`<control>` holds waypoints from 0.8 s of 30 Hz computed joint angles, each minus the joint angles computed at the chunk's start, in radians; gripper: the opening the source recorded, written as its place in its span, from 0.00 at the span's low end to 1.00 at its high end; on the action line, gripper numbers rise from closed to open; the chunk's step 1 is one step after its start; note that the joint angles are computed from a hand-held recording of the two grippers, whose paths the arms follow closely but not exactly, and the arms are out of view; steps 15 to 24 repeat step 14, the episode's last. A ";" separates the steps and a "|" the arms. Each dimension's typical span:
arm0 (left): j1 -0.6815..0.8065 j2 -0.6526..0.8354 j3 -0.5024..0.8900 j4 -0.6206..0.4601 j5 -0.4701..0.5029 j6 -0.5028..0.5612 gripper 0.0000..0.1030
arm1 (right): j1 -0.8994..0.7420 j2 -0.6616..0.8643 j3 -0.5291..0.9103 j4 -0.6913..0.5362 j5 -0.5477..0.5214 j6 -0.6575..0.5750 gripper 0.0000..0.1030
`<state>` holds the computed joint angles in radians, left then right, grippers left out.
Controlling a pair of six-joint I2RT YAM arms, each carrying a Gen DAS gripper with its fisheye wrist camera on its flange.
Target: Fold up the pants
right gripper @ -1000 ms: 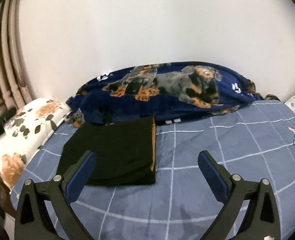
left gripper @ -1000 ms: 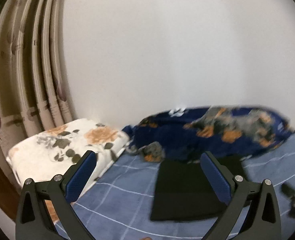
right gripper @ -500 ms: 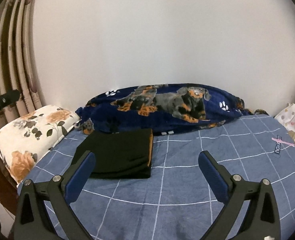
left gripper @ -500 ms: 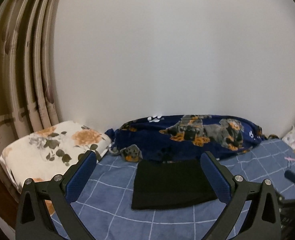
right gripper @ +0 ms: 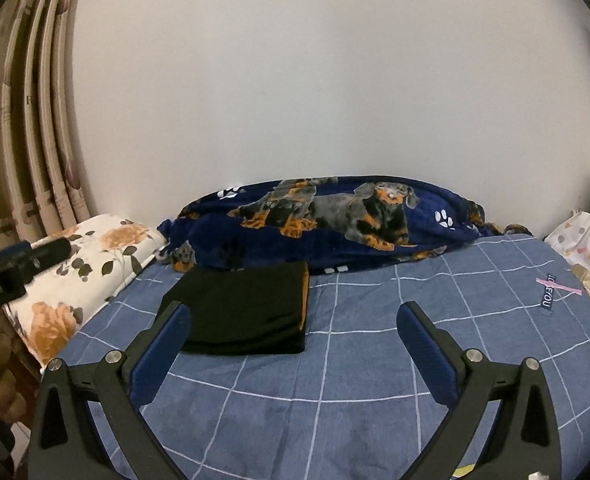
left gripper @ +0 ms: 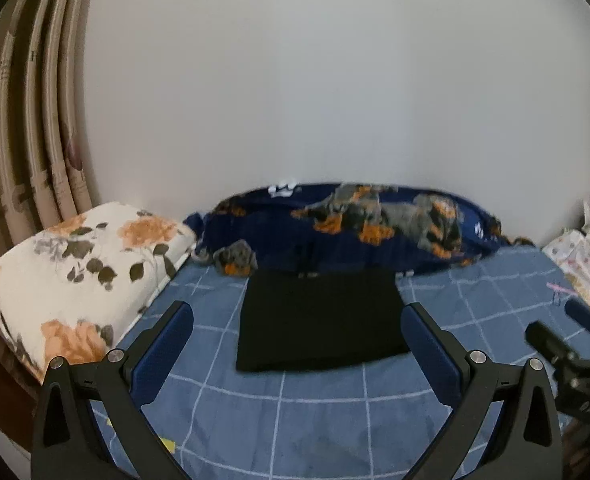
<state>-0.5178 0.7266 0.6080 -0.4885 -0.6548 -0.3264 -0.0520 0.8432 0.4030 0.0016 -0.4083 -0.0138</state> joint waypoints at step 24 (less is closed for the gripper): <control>-0.064 -0.003 -0.037 0.001 -0.064 -0.033 1.00 | 0.041 -0.045 -0.020 -0.045 0.035 -0.009 1.00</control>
